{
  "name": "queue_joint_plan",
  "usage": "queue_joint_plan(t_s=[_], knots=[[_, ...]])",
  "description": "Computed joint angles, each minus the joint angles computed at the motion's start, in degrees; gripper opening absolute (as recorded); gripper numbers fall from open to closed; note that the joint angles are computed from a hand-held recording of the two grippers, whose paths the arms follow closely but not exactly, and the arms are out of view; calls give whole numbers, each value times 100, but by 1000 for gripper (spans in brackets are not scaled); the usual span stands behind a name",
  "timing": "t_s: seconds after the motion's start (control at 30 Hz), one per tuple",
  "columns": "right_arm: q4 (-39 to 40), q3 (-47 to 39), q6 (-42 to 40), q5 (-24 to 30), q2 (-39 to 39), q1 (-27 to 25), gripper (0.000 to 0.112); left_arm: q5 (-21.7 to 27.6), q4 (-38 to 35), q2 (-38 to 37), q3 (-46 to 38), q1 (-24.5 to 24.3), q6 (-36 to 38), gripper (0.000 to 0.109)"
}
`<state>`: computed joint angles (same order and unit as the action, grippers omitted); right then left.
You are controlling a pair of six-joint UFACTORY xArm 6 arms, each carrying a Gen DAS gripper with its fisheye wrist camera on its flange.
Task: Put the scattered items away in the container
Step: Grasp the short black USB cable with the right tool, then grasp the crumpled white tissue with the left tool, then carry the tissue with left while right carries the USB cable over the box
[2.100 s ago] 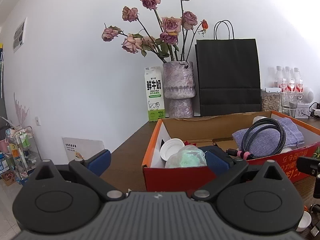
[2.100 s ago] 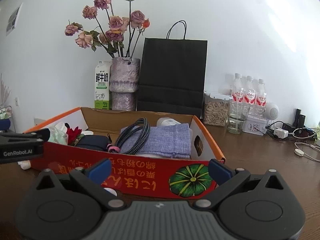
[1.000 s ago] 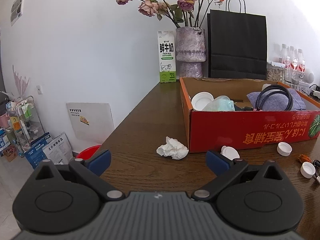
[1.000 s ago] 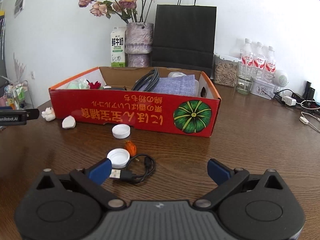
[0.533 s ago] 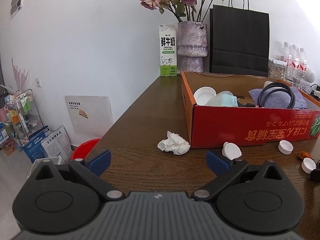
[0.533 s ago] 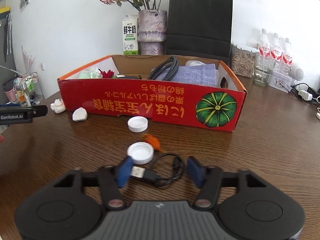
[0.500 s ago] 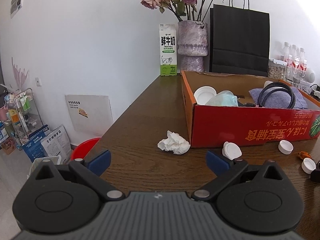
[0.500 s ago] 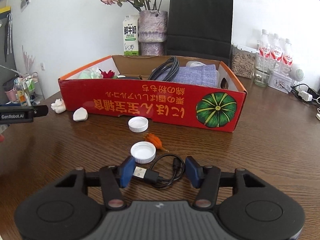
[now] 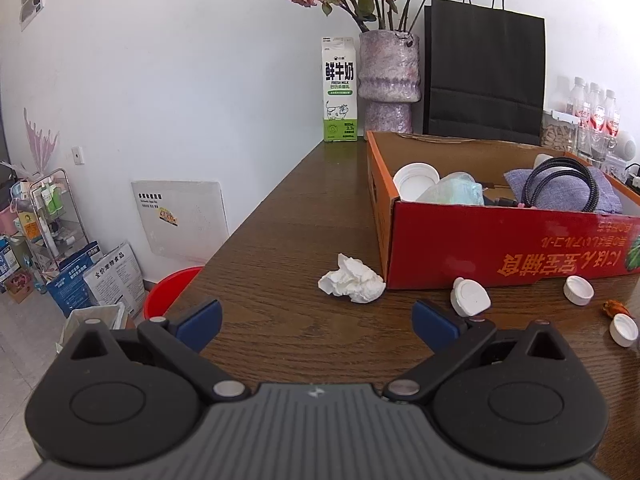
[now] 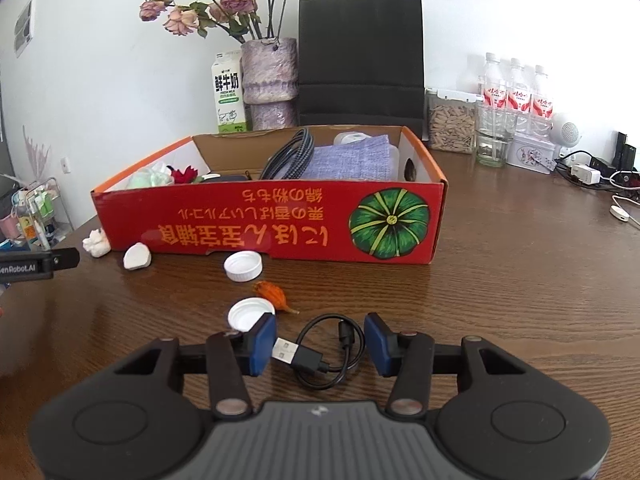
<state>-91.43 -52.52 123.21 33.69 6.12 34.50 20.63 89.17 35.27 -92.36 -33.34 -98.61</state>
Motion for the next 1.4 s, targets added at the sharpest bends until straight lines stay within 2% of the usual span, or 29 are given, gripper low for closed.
queue_joint_plan(t_s=[0.13,0.37,0.5,0.53,0.6,0.63,0.67,0.87,1.0,1.4], knots=[[26,-80,-48,123,64,-25,47,265,-449,231,-318,-23,464,103],[-79,-229,88,189,175,-162,47,2,-1557,784,-1025,68,1698,97],[-126,-311,132,150,242,-224,47,-245,-2194,1023,-1293,139,2278,86],[-115,-318,118,117,250,-240,47,-368,-2349,1050,-1300,174,2383,80],[-187,-302,213,83,238,-252,48,-719,-2541,1069,-1259,253,2517,54],[-221,-288,261,72,230,-258,48,-752,-2622,1069,-1242,246,2615,32],[-238,-281,287,45,224,-272,48,-776,-2613,1065,-1231,241,2655,26],[-351,-212,451,-89,178,-324,48,-848,-1745,958,-1132,250,1809,23],[-357,-213,468,-65,177,-308,48,-923,-1465,877,-1026,295,1313,23],[-1019,-63,1056,198,-34,-144,47,-676,645,390,-642,268,-884,23]])
